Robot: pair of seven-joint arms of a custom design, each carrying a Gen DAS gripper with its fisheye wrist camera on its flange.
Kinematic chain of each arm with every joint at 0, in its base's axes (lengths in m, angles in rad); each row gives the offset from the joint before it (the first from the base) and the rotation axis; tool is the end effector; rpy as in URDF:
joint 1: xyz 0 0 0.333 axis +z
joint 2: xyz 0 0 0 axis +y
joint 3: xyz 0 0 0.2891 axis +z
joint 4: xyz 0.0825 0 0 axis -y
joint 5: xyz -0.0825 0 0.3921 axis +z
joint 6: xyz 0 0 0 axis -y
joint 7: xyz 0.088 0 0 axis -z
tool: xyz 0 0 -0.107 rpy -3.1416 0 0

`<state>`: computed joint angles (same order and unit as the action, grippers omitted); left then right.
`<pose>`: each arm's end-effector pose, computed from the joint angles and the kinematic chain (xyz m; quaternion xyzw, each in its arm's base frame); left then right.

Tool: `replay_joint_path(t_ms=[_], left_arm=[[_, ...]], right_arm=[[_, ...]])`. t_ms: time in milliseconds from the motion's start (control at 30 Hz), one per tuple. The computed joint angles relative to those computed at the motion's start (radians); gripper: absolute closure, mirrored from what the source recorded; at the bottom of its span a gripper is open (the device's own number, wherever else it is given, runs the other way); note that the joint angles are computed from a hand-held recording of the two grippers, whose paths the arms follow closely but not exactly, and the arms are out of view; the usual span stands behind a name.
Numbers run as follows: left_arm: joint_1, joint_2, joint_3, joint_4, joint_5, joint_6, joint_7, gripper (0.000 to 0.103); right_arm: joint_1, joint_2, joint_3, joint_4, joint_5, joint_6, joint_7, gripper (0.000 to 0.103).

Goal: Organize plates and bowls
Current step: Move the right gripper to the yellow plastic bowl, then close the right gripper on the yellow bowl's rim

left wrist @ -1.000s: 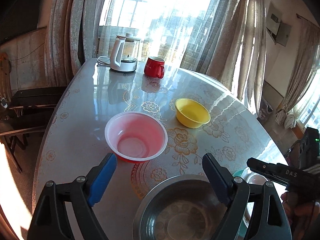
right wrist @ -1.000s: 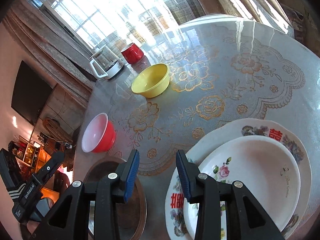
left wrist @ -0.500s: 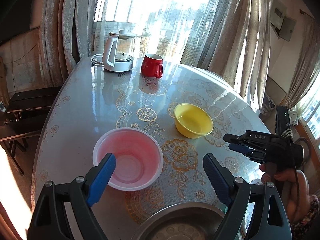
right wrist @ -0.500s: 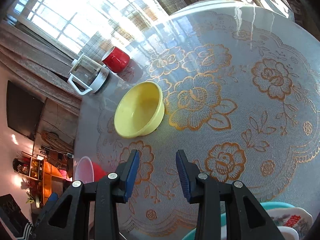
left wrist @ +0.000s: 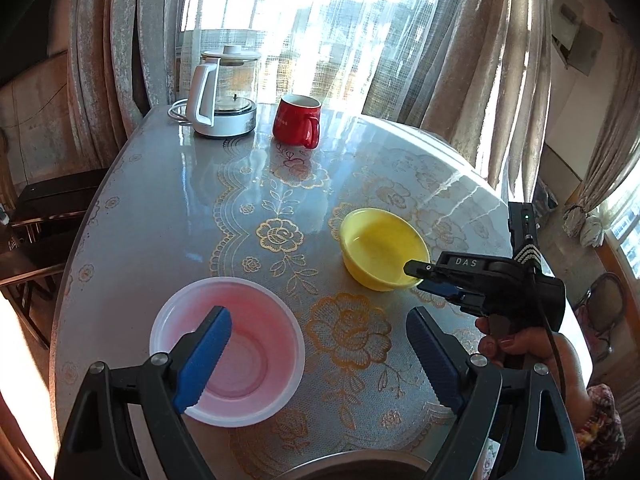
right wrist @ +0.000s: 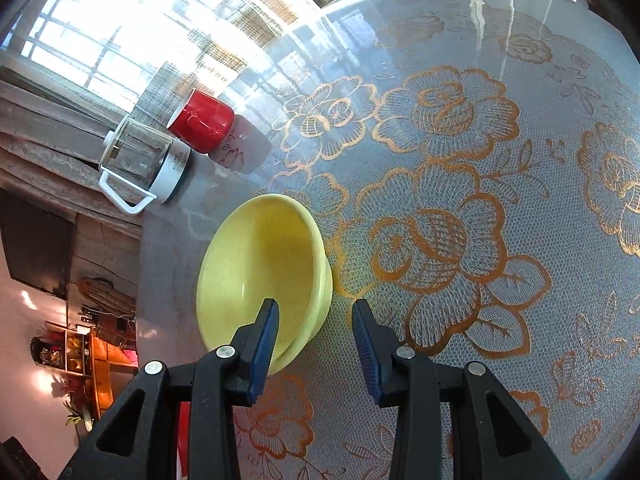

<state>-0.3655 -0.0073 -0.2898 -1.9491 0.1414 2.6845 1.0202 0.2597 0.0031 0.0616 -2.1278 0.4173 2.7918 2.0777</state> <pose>0.4829 -0.3774 0.5376 -0.5862 0.7230 -0.3461 0.1178 0.5680 0.1694 0.4496 -0.4669 0.8150 0.0063 0.3431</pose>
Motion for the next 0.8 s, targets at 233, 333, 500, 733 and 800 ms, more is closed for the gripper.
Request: replay_joint_path(t_ms=[233,333,500,733,800], left_arm=[[-0.021,0.155,-0.003,0.178,0.084,-0.078,-0.068,0.013],[-0.04,0.235,0.0,0.271,0.108,-0.127,-0.08,0.013],[-0.068,0.346,-0.001,0.412,0.094,-0.239,-0.058,0.015],[-0.115,0.406,0.018,0.487,0.155,-0.274,-0.06,0.035],[-0.122,0.422,0.016,0.509,0.161,-0.284,-0.04,0.047]], right_arm=[[0.003,-0.05,0.0,-0.068,0.079,0.007,-0.101,0.078],[-0.003,-0.071,-0.003,-0.091,0.045,0.001,-0.093,0.078],[-0.005,-0.113,-0.016,-0.139,0.069,-0.017,-0.138,0.079],[-0.005,-0.16,-0.024,-0.187,0.121,-0.016,-0.194,0.079],[-0.007,-0.165,-0.02,-0.191,0.111,-0.018,-0.187,0.079]])
